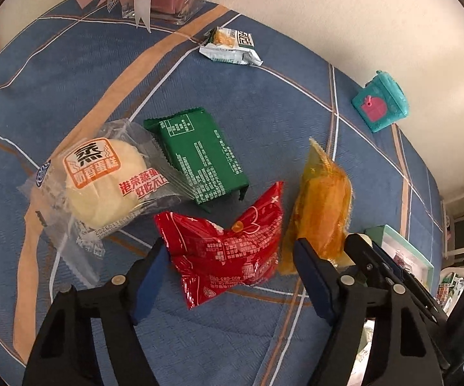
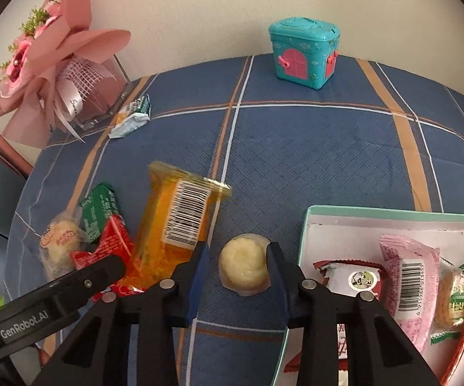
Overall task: Organize snacks
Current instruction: 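Grasp the red heart-print packet with left tool while right tool grasps the cream bun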
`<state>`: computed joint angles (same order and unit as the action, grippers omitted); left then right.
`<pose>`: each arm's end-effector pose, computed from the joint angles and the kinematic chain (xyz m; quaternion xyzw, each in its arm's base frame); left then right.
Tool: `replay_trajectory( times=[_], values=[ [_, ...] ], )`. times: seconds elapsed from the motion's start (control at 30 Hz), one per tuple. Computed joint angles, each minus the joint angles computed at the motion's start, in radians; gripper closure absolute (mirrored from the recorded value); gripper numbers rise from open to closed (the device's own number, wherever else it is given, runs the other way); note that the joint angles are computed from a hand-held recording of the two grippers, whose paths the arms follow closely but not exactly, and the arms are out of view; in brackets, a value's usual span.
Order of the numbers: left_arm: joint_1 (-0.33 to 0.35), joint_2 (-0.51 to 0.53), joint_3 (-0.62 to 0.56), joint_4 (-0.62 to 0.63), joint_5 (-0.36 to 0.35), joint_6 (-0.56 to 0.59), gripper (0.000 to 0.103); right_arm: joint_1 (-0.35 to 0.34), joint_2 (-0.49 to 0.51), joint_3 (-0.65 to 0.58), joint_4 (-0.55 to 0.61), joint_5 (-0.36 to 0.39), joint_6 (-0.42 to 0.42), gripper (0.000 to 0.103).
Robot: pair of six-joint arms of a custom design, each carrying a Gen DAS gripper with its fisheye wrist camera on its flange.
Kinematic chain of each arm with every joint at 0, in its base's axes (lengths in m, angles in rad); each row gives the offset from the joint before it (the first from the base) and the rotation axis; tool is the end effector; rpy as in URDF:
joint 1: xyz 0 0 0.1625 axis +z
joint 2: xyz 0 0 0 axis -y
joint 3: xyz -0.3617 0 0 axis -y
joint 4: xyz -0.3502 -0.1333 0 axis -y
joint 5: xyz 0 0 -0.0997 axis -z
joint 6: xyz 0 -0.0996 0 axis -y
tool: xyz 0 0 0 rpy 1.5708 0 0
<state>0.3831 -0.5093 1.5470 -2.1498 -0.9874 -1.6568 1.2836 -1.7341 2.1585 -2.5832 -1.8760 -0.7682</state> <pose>-0.4364 -0.3788 -0.0814 -0.1532 0.9223 -0.2447 0.2568 -0.0130 -0.4090 0.3514 0.1825 -0.9292 0.1742 0.2699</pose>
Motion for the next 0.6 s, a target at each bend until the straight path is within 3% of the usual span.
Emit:
replay_trajectory(
  times=[0.07,0.6],
  values=[
    [0.005,0.003,0.001,-0.003,-0.005,0.0,0.029,0.001,0.013,0.003,-0.018,-0.013,-0.005,0.068],
    [0.013,0.027,-0.024,0.004,0.002,0.012,0.044,-0.007,0.017,0.028,-0.058,-0.002,-0.037,0.068]
  ],
)
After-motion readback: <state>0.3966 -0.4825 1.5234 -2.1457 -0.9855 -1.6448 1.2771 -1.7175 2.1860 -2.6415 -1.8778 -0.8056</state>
